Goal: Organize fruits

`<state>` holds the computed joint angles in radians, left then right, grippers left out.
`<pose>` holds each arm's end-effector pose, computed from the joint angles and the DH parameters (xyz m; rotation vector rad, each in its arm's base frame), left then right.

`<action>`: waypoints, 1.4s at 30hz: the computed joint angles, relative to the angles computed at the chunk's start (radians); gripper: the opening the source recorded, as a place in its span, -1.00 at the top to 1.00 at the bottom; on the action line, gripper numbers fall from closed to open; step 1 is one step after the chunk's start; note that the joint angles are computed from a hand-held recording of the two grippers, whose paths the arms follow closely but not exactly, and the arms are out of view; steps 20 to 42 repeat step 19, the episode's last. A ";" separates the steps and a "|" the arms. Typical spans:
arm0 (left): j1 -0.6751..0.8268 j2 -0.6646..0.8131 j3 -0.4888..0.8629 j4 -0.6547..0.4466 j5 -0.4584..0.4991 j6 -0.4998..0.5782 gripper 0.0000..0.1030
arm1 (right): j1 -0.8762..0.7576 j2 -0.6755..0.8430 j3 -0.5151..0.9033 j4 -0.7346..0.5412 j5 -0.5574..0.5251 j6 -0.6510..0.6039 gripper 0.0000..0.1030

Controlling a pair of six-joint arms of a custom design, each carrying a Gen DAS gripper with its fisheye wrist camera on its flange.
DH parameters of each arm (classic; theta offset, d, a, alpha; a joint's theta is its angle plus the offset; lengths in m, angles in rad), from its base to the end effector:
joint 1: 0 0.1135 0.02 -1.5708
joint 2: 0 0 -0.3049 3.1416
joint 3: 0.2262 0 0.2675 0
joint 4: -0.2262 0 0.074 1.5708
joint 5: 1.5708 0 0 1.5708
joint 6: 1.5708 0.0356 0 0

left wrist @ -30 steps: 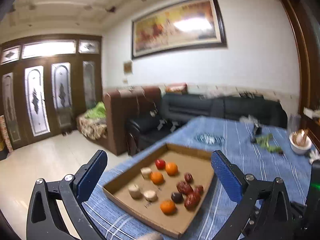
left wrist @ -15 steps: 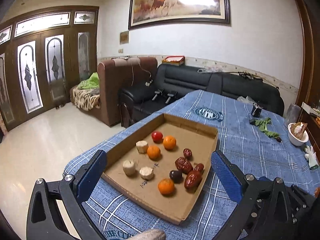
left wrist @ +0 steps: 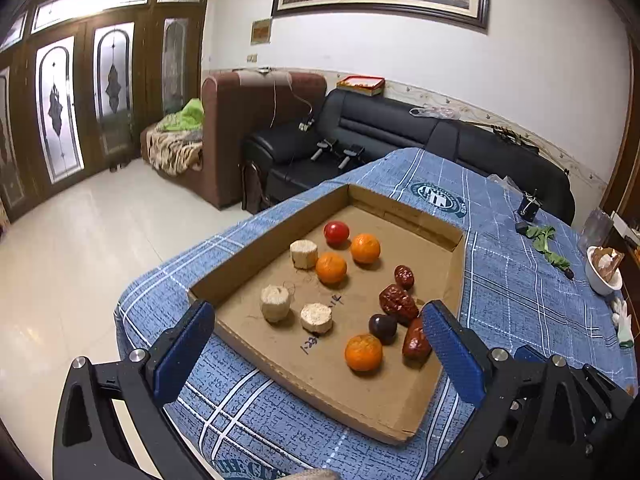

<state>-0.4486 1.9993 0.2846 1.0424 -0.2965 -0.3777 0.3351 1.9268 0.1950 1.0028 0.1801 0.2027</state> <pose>0.2327 -0.1004 0.0569 -0.0805 2.2102 -0.1253 0.2146 0.0680 0.0597 -0.0590 2.2857 0.0728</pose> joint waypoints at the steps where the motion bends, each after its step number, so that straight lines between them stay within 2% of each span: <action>1: 0.012 0.010 0.003 0.003 0.013 -0.002 -1.00 | 0.012 0.001 0.005 -0.006 0.013 0.002 -0.05; 12: 0.077 0.046 0.016 0.010 0.087 0.003 -1.00 | 0.090 0.021 0.054 -0.047 0.081 -0.004 -0.05; 16: 0.083 0.044 0.029 -0.017 0.097 0.007 -1.00 | 0.089 0.023 0.052 -0.040 0.064 -0.010 -0.05; 19: 0.071 0.026 0.035 -0.050 0.082 0.008 -1.00 | 0.054 0.009 0.034 -0.025 0.030 0.000 -0.05; 42: 0.071 0.026 0.035 -0.050 0.082 0.008 -1.00 | 0.054 0.009 0.034 -0.025 0.030 0.000 -0.05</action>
